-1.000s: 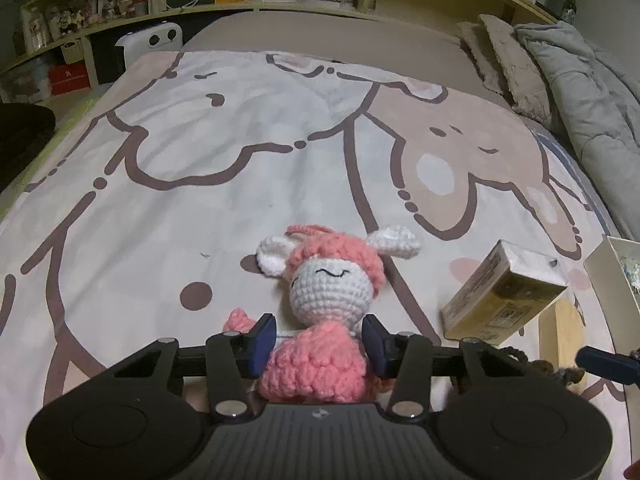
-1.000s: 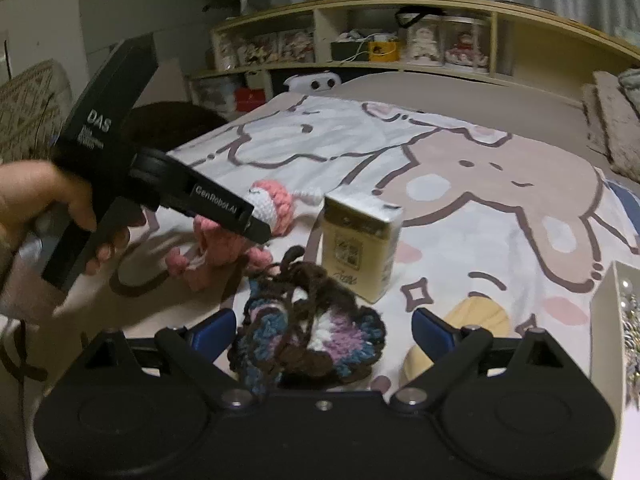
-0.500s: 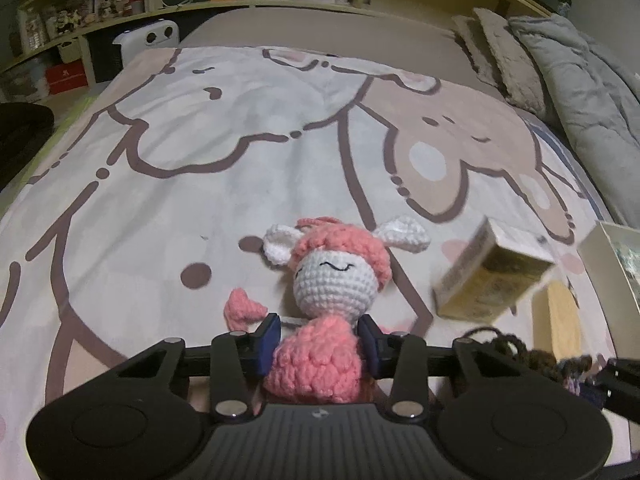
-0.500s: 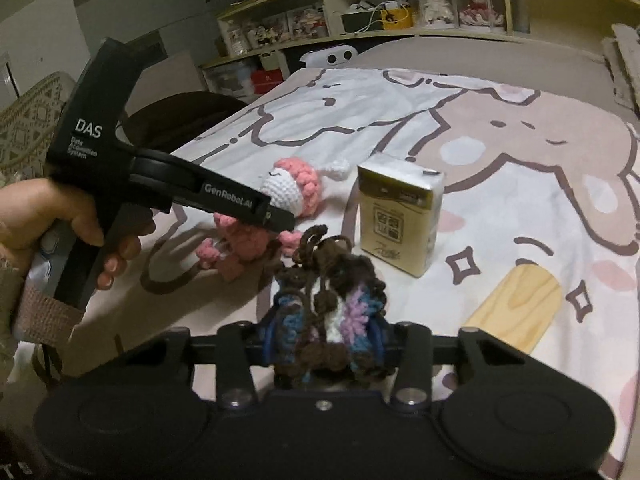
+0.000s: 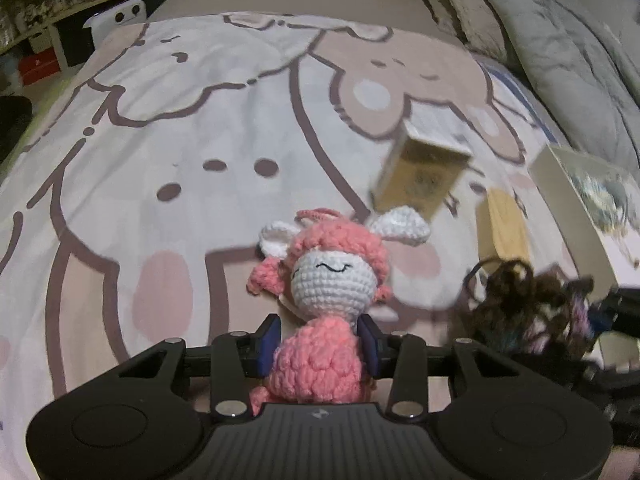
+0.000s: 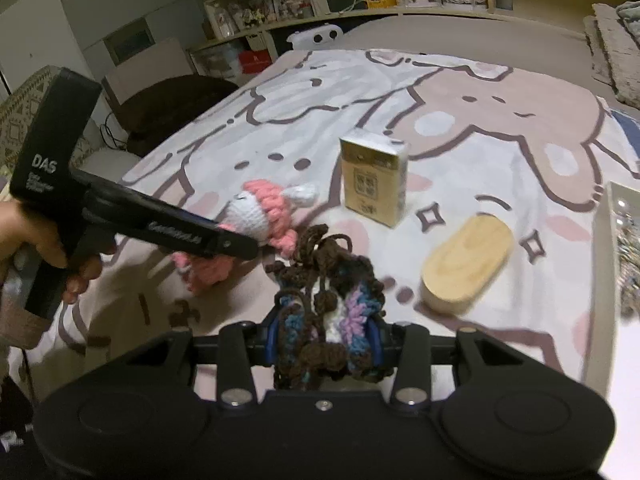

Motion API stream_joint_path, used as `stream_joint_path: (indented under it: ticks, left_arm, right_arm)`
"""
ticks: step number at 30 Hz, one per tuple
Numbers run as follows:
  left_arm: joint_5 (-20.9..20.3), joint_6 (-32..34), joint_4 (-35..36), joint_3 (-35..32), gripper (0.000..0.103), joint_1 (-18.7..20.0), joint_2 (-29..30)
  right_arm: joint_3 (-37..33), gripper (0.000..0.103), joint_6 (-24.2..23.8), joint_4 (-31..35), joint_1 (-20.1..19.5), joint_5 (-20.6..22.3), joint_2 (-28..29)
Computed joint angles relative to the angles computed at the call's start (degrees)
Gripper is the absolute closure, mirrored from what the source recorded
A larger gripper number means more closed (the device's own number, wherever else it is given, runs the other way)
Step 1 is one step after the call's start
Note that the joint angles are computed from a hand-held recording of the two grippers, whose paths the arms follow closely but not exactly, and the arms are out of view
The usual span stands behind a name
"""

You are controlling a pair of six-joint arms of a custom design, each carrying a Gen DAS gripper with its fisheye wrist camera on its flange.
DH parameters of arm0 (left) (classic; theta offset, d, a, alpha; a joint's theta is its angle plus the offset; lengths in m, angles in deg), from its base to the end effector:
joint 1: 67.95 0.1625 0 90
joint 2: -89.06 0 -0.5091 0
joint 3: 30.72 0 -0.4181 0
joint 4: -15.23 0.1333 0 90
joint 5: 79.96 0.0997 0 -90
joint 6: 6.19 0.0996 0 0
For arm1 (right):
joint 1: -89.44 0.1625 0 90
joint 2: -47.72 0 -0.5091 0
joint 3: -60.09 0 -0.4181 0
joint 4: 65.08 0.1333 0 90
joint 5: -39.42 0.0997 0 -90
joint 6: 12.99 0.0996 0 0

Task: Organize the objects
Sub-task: 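Close left tool on pink bunny while right tool closes on flower bundle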

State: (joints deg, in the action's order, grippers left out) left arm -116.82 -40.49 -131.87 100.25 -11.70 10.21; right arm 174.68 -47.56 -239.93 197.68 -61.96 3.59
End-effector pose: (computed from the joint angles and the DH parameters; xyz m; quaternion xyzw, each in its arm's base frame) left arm -0.0783 -0.5005 0.2811 -0.0237 0.8934 -0.2823 0.3486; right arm 0.3039 -0.5591 0.0532 0.4279 -0.8898 0.1094 0.1151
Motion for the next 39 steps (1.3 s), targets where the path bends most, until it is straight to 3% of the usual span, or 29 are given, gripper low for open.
stream_joint_path:
  ticks: [4, 11, 17, 26, 39]
  left_arm:
    - [0.28, -2.06, 0.74, 0.48, 0.058, -0.96, 0.03]
    - [-0.36, -3.82, -1.44, 0.06, 0.058, 1.23, 1.18]
    - [3.25, -4.39, -1.58, 0.85, 0.062, -0.96, 1.12]
    - [9.97, -5.07, -11.30, 3.92, 0.062, -6.22, -0.12]
    - [11.73, 6.14, -28.76, 5.39, 0.062, -11.92, 3.55]
  right_arm:
    - [1.66, 0.061, 1.09, 0.79, 0.16, -1.67, -2.07]
    - [3.69, 0.061, 2.16, 0.87, -0.39, -3.03, -3.85]
    - [3.69, 0.062, 2.16, -0.76, -0.55, -2.50, -3.66]
    - [4.27, 0.062, 2.10, -6.90, -0.72, -1.03, -4.50]
    - [3.93, 0.062, 6.41, -13.42, -1.52, 0.34, -7.02]
